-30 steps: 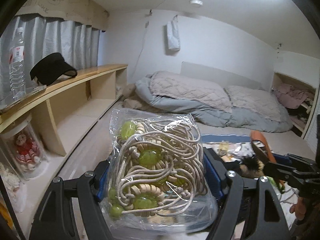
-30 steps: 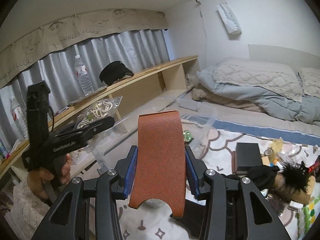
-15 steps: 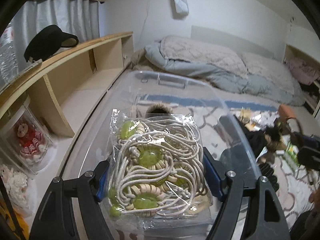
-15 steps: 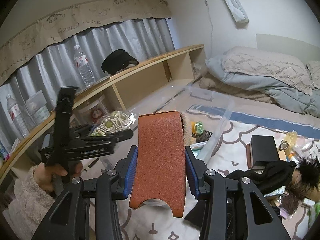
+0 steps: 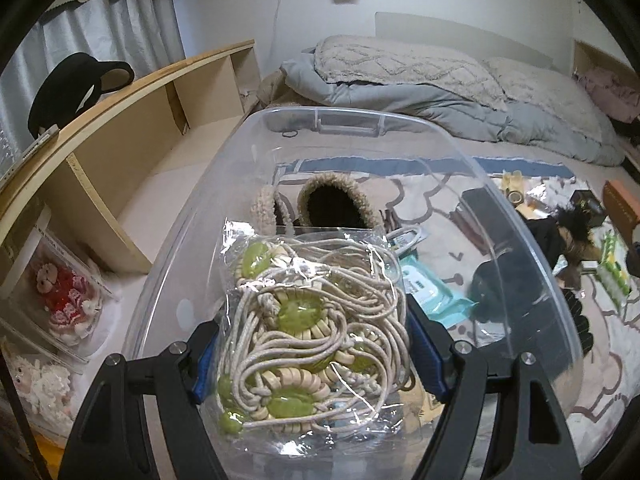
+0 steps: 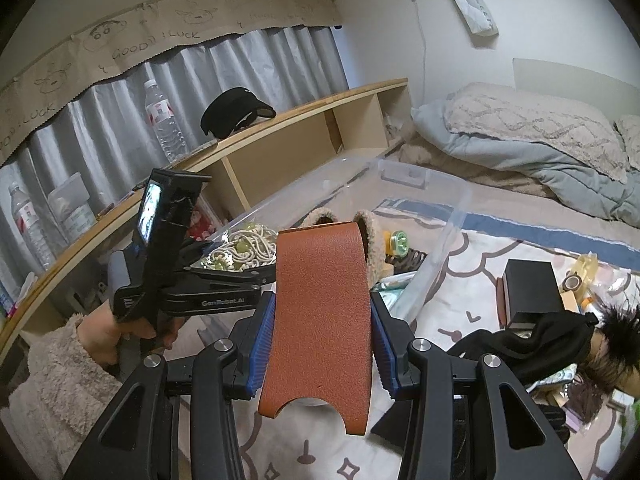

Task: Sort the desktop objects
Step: 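Carry the cord bag in the left gripper and leather strip in the right toward the box, then open the left gripper to drop the beaded-cord bag into the clear box, then lower the orange leather strip into the clear box and open the right gripper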

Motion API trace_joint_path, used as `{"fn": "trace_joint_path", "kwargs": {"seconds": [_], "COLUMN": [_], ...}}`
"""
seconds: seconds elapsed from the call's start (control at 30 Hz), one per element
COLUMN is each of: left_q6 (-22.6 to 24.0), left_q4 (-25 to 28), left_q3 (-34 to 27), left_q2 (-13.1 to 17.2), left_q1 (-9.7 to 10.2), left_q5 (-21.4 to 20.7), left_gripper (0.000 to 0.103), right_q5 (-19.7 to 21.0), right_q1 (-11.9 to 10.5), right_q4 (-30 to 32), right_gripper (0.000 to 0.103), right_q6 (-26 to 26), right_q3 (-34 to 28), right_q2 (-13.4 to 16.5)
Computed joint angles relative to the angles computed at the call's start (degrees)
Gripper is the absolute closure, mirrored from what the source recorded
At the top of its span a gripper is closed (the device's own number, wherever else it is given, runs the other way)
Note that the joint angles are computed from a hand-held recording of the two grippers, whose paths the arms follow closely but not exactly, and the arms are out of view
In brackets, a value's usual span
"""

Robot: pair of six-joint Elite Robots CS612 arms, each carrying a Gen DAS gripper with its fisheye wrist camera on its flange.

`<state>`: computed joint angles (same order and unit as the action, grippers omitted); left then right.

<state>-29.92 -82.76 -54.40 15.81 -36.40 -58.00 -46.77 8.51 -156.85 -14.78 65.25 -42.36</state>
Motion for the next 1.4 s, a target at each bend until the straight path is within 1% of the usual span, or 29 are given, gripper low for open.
{"fn": "trace_joint_path", "kwargs": {"seconds": [0.07, 0.17, 0.2, 0.47, 0.7, 0.9, 1.0, 1.1, 1.17, 1.27, 1.37, 1.4], "left_q6": [-0.6, -1.2, -1.0, -0.7, -1.0, -1.1, -0.6, -0.5, -0.7, -1.9, -3.2, -3.5], "left_q4": [0.4, 0.5, 0.6, 0.4, -1.3, -3.0, -3.8, -3.9, -3.5, -3.1, -1.6, -1.0], "left_q3": [-0.1, -1.3, -1.6, -4.4, -7.9, -11.9, -13.9, -15.6, -16.8, -19.2, -21.0, -21.6], "left_q2": [0.0, 0.6, 0.8, 2.1, 3.7, 5.6, 6.6, 7.5, 8.0, 9.0, 9.7, 10.0], "left_q1": [-0.08, -0.52, -0.65, -1.18, -2.02, -2.91, -3.31, -3.59, -3.79, -3.89, -3.89, -3.96], "left_q5": [0.9, 3.3, 4.0, 4.2, 4.5, 5.0, 5.1, 5.5, 6.3, 6.9, 7.0, 7.7], "left_gripper": [0.024, 0.007, 0.006, 0.005, 0.006, 0.006, 0.006, 0.005, 0.005, 0.005, 0.005, 0.005], "right_q5": [0.0, -0.3, -0.3, -0.1, -0.9, -2.2, -3.8, -4.4, -4.8, -6.8, -10.4, -10.9], "right_q1": [0.0, -0.1, -0.1, 0.2, 1.0, 1.9, 2.6, 3.1, 3.6, 4.6, 5.8, 6.1], "right_q4": [0.2, 0.3, 0.4, 1.2, 4.3, 7.9, 9.9, 11.7, 13.0, 14.6, 14.3, 14.7], "right_gripper": [0.058, 0.058, 0.058, 0.058, 0.058, 0.058, 0.058, 0.058, 0.058, 0.058, 0.058, 0.058], "right_q6": [-0.1, 0.1, 0.4, 0.6, 0.1, 2.5, 2.6, 2.8, 2.1, -0.4, -4.1, -5.4], "right_q3": [0.1, -0.1, -0.3, -1.0, -2.8, -6.2, -8.2, -9.7, -10.5, -11.4, -12.3, -12.7], "right_q2": [0.0, 0.0, 0.1, 0.3, 1.1, 3.0, 4.1, 4.9, 5.2, 5.6, 6.0, 6.2]}}
